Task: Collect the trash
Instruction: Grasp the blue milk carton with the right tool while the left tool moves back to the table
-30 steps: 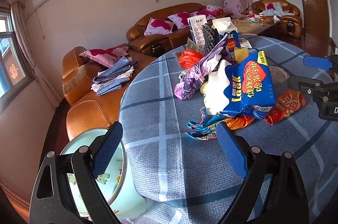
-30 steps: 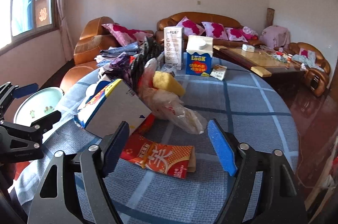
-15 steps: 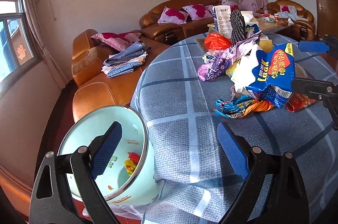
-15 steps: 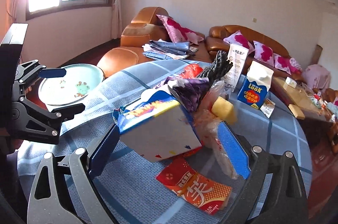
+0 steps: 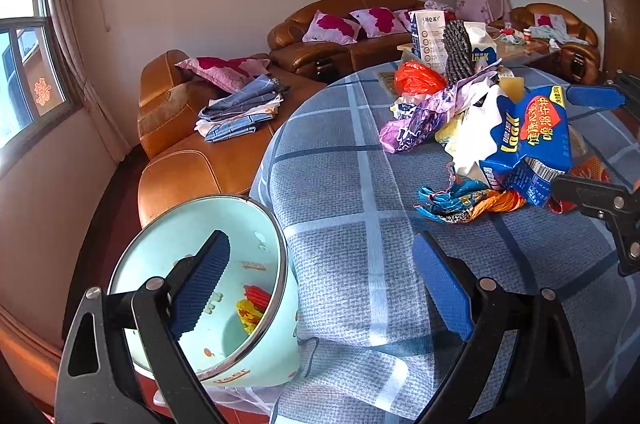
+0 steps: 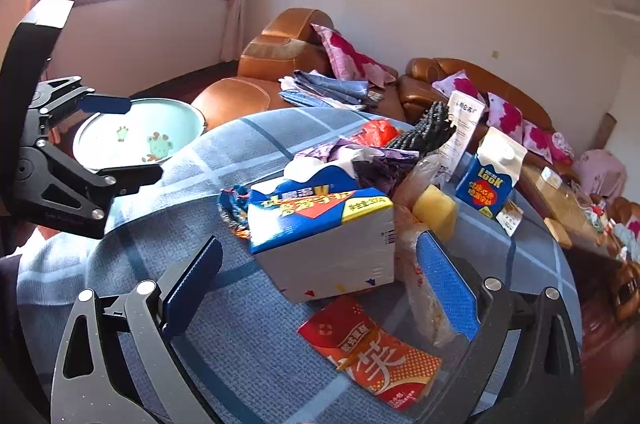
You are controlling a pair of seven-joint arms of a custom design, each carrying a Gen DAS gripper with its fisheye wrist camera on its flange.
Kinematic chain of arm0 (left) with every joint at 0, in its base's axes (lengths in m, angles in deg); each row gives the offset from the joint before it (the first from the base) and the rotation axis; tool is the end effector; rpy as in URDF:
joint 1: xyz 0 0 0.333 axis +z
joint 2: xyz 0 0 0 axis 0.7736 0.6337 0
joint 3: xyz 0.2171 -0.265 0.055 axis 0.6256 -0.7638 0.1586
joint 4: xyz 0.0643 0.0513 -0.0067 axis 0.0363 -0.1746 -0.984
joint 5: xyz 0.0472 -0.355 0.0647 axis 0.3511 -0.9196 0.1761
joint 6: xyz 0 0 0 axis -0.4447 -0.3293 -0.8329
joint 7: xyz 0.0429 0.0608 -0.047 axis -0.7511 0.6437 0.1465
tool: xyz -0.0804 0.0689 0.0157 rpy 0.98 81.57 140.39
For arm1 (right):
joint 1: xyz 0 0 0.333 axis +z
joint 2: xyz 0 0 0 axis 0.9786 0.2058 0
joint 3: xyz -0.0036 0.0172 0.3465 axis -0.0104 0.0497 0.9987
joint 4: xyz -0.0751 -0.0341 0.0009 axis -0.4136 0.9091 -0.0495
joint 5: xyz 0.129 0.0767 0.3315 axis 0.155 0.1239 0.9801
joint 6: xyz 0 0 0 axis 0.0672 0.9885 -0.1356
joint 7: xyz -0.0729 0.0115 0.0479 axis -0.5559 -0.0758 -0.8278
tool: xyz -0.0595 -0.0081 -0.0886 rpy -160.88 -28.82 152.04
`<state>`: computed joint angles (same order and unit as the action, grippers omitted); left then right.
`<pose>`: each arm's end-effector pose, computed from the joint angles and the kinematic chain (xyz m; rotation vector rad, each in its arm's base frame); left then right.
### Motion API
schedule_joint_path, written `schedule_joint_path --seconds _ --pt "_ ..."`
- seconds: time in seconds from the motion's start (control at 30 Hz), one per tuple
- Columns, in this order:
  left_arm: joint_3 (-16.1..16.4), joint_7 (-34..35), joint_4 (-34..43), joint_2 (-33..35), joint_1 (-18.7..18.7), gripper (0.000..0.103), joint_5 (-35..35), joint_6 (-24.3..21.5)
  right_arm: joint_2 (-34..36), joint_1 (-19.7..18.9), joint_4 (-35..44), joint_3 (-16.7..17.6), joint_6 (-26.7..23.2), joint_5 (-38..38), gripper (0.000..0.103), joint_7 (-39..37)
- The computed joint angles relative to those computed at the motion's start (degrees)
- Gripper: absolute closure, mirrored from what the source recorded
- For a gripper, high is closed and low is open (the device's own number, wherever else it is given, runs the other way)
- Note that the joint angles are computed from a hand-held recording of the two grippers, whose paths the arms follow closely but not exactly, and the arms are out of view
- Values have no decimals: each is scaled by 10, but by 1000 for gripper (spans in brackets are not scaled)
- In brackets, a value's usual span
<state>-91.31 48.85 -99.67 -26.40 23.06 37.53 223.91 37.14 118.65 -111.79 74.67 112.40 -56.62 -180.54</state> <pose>0.6536 -0.4150 0.2812 -0.7745 2.2776 -1.0124 0.5294 0.4055 0.2795 -1.7152 1.7182 -1.1647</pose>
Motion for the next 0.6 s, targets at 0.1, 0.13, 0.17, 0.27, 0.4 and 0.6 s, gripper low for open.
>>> schedule_joint_path --seconds 0.1,0.13,0.17,0.27,0.4,0.6 --pt "-2 3 1 1 0 12 4 -3 9 -8 18 -3 1 18 7 -23" --pt "-5 4 0 1 1 12 6 -2 11 -12 21 -4 9 23 7 -27" --pt "-6 5 -2 0 2 12 7 0 14 -15 25 -5 16 28 7 -32" --pt "-10 5 -1 0 5 12 7 -1 19 -25 28 -9 46 41 18 -42" --pt "-21 6 4 2 11 12 9 -6 10 -8 16 -26 66 -1 28 21" --pt "-37 17 12 7 17 12 20 -8 -16 18 -6 -15 -19 -87 28 140"
